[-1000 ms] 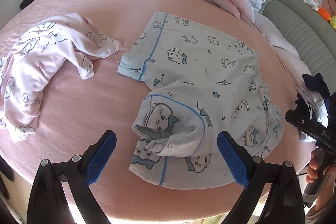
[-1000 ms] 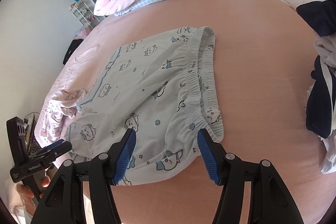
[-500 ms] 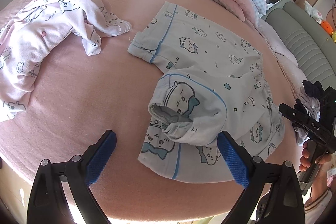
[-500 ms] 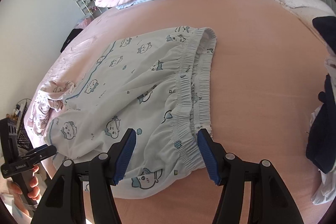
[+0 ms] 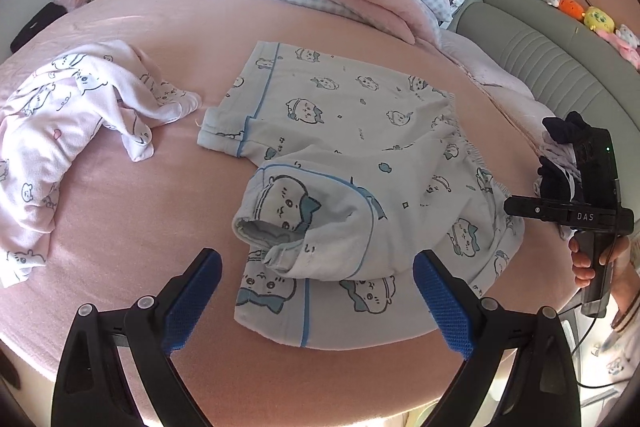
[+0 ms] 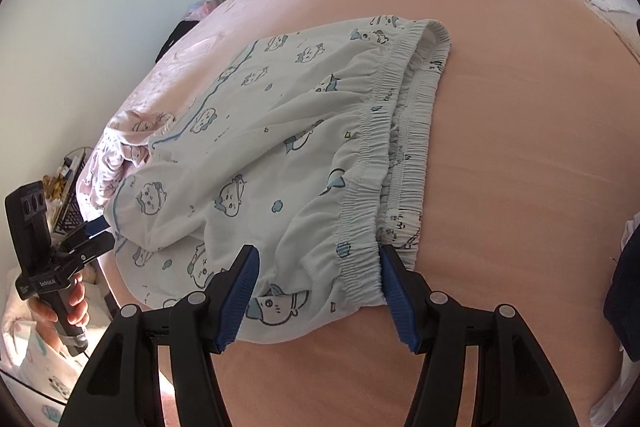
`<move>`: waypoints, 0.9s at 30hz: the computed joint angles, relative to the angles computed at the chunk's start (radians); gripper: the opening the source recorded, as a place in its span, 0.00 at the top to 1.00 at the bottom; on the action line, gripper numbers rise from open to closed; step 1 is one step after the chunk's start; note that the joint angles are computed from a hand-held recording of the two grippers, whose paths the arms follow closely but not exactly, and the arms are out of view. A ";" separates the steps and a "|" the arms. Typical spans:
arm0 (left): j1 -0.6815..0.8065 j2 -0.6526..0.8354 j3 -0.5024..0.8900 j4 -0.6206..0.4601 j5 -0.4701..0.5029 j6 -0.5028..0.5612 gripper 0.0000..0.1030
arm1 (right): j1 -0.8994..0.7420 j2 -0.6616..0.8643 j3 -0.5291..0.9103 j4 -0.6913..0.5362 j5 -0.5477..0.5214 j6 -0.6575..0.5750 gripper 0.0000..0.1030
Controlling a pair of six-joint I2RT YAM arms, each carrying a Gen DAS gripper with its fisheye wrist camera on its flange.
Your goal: Fold clothes
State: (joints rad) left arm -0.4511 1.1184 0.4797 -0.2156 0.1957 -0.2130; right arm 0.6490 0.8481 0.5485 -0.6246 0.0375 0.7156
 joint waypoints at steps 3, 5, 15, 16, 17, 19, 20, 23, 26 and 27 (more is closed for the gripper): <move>-0.002 0.015 -0.001 0.016 0.004 -0.012 0.06 | -0.025 -0.002 0.011 -0.013 -0.045 -0.014 0.42; -0.004 0.018 0.004 0.013 0.001 -0.020 0.06 | -0.047 -0.019 0.004 -0.006 -0.078 -0.006 0.45; 0.035 0.089 0.018 0.098 0.154 -0.137 0.06 | -0.127 -0.017 -0.033 -0.002 -0.146 0.066 0.90; 0.038 0.111 0.020 0.110 0.160 -0.152 0.06 | -0.142 -0.021 -0.042 0.006 -0.163 0.067 0.90; 0.047 0.124 0.017 0.123 0.174 -0.169 0.06 | -0.158 -0.026 -0.051 0.015 -0.180 0.069 0.90; 0.070 0.132 -0.002 0.161 0.214 -0.207 0.06 | -0.176 -0.028 -0.065 0.032 -0.201 0.064 0.90; 0.082 0.139 -0.009 0.179 0.234 -0.224 0.06 | -0.171 -0.028 -0.072 0.043 -0.194 0.066 0.90; 0.119 0.171 -0.024 0.229 0.290 -0.263 0.05 | -0.157 -0.026 -0.091 0.074 -0.177 0.080 0.90; 0.117 0.177 -0.020 0.225 0.293 -0.259 0.04 | -0.166 -0.019 -0.097 0.093 -0.192 0.097 0.90; 0.104 0.177 -0.016 0.220 0.274 -0.252 0.03 | -0.172 -0.021 -0.102 0.098 -0.201 0.098 0.90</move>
